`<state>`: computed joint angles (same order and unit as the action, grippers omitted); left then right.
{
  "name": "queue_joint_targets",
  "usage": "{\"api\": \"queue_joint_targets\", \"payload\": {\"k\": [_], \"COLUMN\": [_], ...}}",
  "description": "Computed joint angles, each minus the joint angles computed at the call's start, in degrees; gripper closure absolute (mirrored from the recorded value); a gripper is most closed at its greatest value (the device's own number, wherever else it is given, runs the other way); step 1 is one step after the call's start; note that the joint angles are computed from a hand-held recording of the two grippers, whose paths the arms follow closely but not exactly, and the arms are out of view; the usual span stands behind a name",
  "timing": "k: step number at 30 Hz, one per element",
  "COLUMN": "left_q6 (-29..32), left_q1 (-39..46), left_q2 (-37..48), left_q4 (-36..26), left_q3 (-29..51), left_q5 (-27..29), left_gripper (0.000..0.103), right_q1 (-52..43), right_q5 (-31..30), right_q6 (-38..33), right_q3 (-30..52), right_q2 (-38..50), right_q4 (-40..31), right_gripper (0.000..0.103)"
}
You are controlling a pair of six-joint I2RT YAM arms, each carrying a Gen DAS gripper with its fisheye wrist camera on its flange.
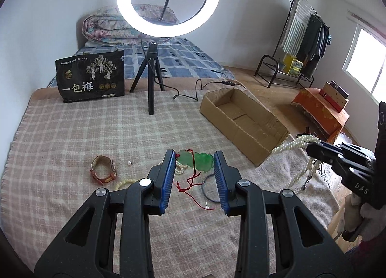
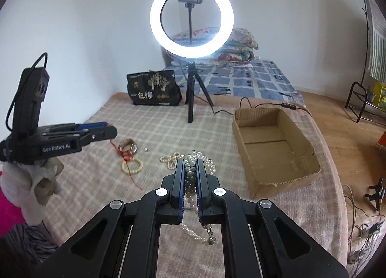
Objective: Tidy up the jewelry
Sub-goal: 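Lift and carry the pendant and necklace over the cardboard box with both tools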
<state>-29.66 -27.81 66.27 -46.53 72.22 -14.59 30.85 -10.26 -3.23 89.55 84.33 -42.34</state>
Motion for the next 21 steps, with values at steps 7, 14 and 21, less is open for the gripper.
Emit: {"api": "queue_joint_targets", "payload": {"k": [7, 14, 21], "left_q6": [3.8, 7.0, 8.4], "left_q1": [0.9, 2.1, 2.6], "left_q2": [8.5, 21.7, 37.8], "left_q4": [1.5, 3.1, 1.1], "left_q3": [8.6, 21.1, 39.1], "left_q5": [1.2, 2.9, 4.4], "left_gripper": [0.071, 0.071, 0.071], "right_q1": [-5.4, -9.5, -11.4], "right_q5": [-0.5, -0.8, 0.5], "right_q6": [-0.4, -0.8, -0.7], "right_q3": [6.4, 12.2, 15.9], "right_q2": [5.6, 12.5, 18.3], "right_q4": [0.6, 1.2, 4.0], "right_gripper": [0.096, 0.096, 0.096]}}
